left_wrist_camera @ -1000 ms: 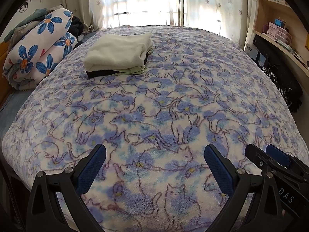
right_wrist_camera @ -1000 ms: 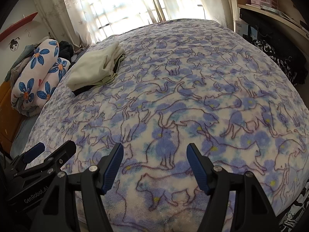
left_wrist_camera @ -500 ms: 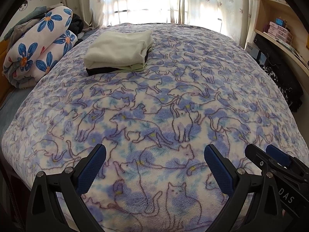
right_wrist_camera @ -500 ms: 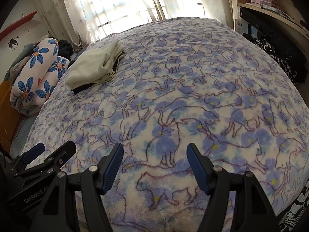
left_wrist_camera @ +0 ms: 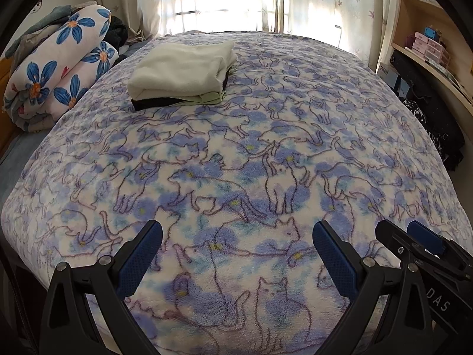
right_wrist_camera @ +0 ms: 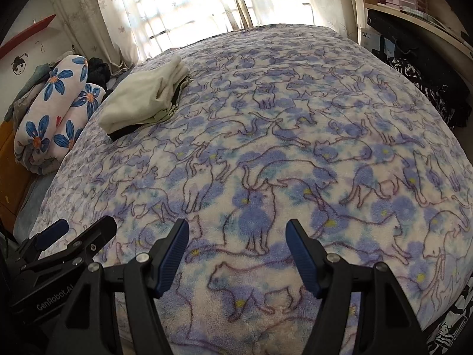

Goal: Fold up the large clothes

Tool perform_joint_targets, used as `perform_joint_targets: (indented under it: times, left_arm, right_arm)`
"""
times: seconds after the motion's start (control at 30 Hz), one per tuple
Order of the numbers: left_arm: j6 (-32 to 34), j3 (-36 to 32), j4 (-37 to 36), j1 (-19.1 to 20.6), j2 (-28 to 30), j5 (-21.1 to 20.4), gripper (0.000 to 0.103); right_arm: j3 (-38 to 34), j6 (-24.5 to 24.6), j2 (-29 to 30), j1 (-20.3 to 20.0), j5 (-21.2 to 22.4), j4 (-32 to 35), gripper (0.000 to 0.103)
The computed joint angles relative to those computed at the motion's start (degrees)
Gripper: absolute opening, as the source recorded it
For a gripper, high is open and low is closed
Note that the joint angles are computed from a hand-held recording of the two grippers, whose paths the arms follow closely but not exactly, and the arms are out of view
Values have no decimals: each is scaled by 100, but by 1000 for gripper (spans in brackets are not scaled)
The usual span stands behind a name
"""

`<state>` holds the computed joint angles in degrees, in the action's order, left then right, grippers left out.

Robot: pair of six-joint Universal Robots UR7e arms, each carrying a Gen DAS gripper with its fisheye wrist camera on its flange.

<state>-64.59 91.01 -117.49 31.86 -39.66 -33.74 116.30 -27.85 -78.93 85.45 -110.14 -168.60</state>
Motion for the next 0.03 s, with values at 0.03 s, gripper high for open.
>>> perform_joint_targets:
  times: [0.03]
  left_arm:
    - [5, 1, -1, 0, -1, 5, 101]
  right_arm:
    - [40, -9, -16, -12, 3, -24, 68]
